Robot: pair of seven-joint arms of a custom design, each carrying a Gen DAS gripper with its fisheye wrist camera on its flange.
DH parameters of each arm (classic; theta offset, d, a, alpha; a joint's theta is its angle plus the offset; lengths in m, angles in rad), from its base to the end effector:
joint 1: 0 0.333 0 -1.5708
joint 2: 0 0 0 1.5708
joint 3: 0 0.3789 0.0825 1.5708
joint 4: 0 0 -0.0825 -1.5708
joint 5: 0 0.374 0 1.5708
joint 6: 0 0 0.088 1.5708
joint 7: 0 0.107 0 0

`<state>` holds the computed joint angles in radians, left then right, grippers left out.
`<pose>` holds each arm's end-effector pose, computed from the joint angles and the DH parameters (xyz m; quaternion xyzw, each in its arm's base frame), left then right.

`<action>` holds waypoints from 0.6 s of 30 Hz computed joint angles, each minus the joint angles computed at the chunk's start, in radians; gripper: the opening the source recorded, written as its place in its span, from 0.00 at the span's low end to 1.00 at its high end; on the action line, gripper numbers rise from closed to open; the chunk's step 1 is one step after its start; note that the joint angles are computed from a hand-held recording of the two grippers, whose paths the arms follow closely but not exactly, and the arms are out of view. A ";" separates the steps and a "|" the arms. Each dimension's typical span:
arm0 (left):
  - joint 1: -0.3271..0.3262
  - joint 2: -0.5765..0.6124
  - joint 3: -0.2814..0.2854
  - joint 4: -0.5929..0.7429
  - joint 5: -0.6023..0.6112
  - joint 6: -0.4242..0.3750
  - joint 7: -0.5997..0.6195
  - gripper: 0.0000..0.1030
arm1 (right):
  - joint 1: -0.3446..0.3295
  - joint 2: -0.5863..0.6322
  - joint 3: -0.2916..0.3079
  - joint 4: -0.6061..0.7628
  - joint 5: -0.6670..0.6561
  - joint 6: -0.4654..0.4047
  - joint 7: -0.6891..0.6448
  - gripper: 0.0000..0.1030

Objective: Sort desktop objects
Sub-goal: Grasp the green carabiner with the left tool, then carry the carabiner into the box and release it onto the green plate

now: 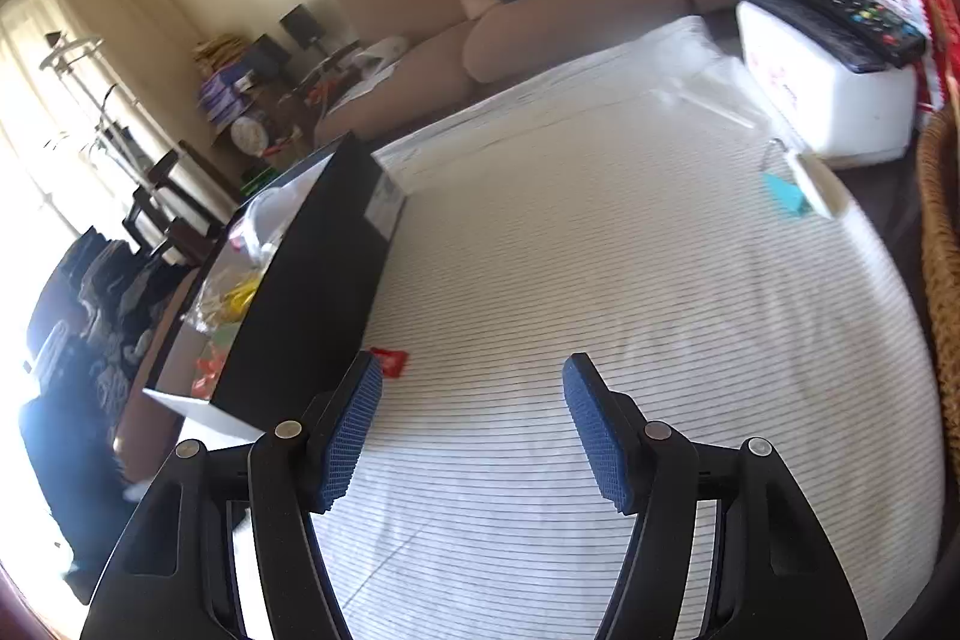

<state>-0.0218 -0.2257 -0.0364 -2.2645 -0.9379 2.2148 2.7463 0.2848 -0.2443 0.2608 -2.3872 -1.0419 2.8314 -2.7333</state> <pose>0.4757 -0.0555 0.5474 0.3846 -0.8374 0.3883 0.0080 0.3757 0.2903 0.5326 -0.4565 0.7798 -0.1646 0.3955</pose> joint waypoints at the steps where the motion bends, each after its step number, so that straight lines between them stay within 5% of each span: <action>1: 0.011 0.001 0.024 0.028 -0.010 -0.040 -0.006 0.14 | 0.005 0.018 0.003 0.015 -0.001 -0.003 -0.018 0.64; 5: 0.083 0.098 0.075 0.208 0.001 -0.163 -0.088 0.14 | 0.045 0.102 -0.001 0.081 0.004 -0.033 -0.096 0.63; 12: 0.193 0.389 0.039 0.565 0.174 -0.116 -0.263 0.14 | 0.097 0.238 -0.066 0.211 -0.081 0.005 -0.117 0.62; 18: 0.224 0.526 -0.010 0.687 0.318 -0.094 -0.404 0.15 | 0.139 0.369 -0.108 0.339 0.154 0.001 -0.578 0.34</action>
